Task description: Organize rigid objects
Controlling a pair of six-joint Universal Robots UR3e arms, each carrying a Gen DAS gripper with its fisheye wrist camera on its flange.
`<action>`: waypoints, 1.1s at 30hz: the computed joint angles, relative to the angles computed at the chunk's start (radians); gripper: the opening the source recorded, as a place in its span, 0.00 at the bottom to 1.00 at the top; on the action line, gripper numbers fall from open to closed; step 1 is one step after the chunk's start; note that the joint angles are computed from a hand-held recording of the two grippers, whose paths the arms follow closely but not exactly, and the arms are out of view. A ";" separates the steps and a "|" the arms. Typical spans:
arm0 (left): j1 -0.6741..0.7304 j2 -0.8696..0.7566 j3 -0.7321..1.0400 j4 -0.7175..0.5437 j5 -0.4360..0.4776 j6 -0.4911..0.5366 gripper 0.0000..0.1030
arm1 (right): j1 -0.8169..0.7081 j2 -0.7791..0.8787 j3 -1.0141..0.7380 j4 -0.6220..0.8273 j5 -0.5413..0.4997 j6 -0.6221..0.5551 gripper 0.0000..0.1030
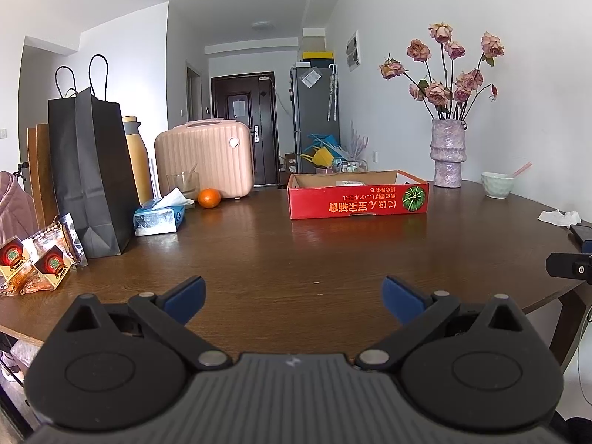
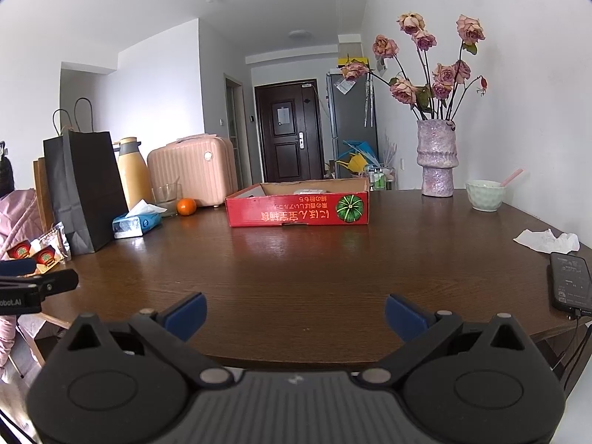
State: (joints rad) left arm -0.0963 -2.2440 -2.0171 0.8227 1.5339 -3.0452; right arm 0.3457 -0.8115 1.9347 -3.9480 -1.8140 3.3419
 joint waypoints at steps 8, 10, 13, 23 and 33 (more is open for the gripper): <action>0.001 0.000 0.000 -0.001 0.001 -0.003 1.00 | -0.002 0.002 -0.002 0.007 0.003 0.003 1.00; 0.002 0.001 0.000 -0.002 0.000 -0.003 1.00 | -0.001 0.001 -0.007 0.016 0.003 0.004 1.00; 0.001 0.001 0.003 -0.008 0.001 -0.004 1.00 | -0.001 0.000 -0.006 0.017 0.004 0.005 1.00; -0.001 0.001 -0.002 -0.004 0.000 0.004 1.00 | -0.003 0.005 -0.006 0.017 0.010 0.008 1.00; 0.000 0.007 0.002 -0.023 -0.010 0.006 1.00 | -0.001 0.003 -0.010 0.028 0.005 0.010 1.00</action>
State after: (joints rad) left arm -0.0958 -2.2374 -2.0150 0.8000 1.5244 -3.0391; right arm 0.3449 -0.8087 1.9251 -3.9198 -1.8089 3.3523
